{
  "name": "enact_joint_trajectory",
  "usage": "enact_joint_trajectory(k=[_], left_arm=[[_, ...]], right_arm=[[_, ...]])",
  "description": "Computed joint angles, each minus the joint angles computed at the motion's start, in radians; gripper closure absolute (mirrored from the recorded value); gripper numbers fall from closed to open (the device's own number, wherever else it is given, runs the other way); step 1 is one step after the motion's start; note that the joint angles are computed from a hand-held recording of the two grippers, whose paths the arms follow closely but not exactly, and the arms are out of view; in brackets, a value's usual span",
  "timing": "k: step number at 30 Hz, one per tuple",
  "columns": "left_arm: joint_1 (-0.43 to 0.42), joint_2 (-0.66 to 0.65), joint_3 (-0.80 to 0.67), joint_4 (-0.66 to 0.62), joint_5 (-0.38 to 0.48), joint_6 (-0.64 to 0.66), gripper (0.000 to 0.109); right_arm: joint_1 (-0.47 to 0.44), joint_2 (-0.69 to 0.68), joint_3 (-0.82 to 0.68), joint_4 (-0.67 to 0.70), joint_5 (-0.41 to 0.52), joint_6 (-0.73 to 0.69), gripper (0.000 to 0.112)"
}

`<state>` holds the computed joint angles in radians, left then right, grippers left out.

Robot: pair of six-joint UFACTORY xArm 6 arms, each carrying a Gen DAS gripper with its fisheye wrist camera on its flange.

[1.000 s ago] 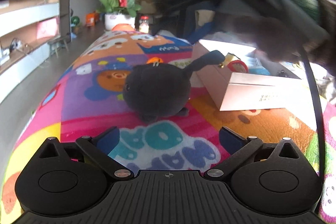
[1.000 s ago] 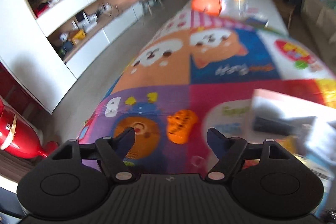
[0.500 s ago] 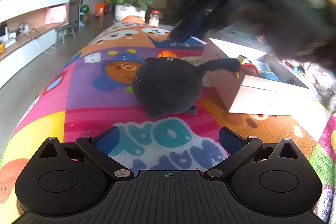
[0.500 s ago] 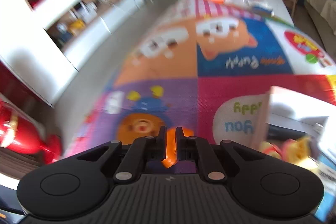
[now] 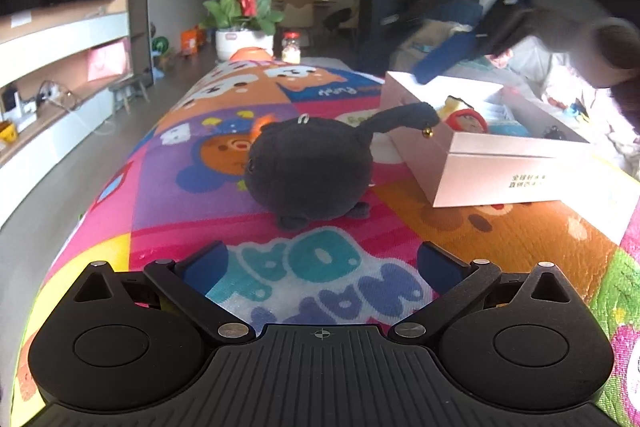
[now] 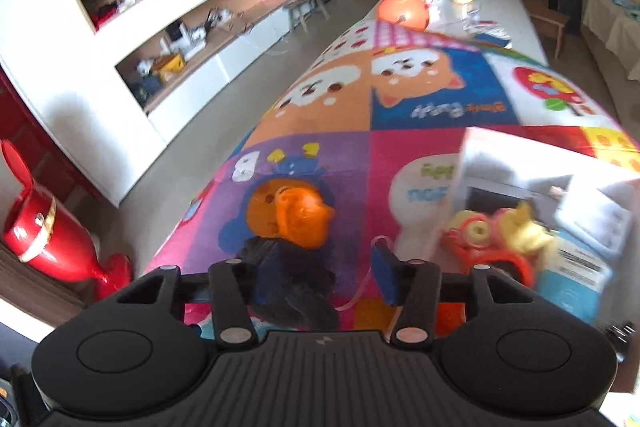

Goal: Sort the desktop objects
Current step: 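Grasp the orange translucent toy on the mat with the right gripper, then carry the orange toy and set it on the mat before the box, open right gripper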

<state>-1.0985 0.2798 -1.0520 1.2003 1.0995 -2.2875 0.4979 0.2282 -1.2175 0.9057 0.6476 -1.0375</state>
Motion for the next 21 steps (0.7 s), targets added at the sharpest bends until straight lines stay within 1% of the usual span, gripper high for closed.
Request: enact_joint_trajectory(k=[2,3,4,5,6,7,8,9,10,11,12,14,15,16,18,19,21], left_arm=[[0.009,-0.008,0.010,-0.004,-0.019,-0.009,0.006],[0.013,-0.015,0.021,0.003,-0.031,-0.025,0.006],[0.017,-0.023,0.033,0.013,-0.042,-0.045,0.006],[0.019,-0.031,0.045,0.021,-0.051,-0.066,0.006],[0.021,-0.038,0.055,0.026,-0.056,-0.088,0.006],[0.022,-0.043,0.064,0.029,-0.060,-0.108,0.006],[0.023,-0.049,0.073,0.035,-0.063,-0.129,0.006],[0.023,-0.054,0.080,0.042,-0.067,-0.148,0.006],[0.023,-0.059,0.087,0.048,-0.070,-0.163,0.006],[0.023,-0.062,0.092,0.055,-0.074,-0.173,0.006],[0.023,-0.064,0.094,0.060,-0.078,-0.178,0.006],[0.024,-0.064,0.095,0.067,-0.083,-0.184,0.006],[0.024,-0.064,0.095,0.069,-0.086,-0.187,0.006],[0.025,-0.065,0.096,0.070,-0.088,-0.188,0.006],[0.026,-0.065,0.095,0.067,-0.090,-0.189,0.006],[0.026,-0.064,0.093,0.064,-0.090,-0.187,0.006],[0.026,-0.062,0.091,0.058,-0.088,-0.188,0.006]], right_arm=[[0.028,0.060,-0.067,-0.040,0.022,0.043,0.056],[0.047,0.097,-0.110,-0.067,0.027,0.059,0.041],[0.068,0.143,-0.160,-0.097,0.022,0.069,0.030],[0.093,0.186,-0.200,-0.124,-0.016,0.084,0.030],[0.120,0.234,-0.239,-0.183,-0.063,0.136,0.030],[0.136,0.286,-0.293,-0.265,-0.075,0.216,0.031],[0.143,0.335,-0.350,-0.333,-0.054,0.289,0.032],[0.142,0.381,-0.414,-0.374,-0.003,0.344,0.036],[0.137,0.419,-0.472,-0.391,0.061,0.377,0.044],[0.132,0.441,-0.504,-0.391,0.110,0.384,0.046],[0.131,0.445,-0.502,-0.390,0.117,0.379,0.052],[0.143,0.408,-0.426,-0.409,0.032,0.344,0.067],[0.147,0.389,-0.395,-0.433,0.000,0.343,0.070],[0.146,0.369,-0.365,-0.422,-0.027,0.336,0.070],[0.135,0.315,-0.309,-0.359,-0.045,0.283,0.070],[0.126,0.278,-0.273,-0.305,-0.056,0.229,0.070],[0.103,0.187,-0.185,-0.149,-0.073,0.065,0.070]])
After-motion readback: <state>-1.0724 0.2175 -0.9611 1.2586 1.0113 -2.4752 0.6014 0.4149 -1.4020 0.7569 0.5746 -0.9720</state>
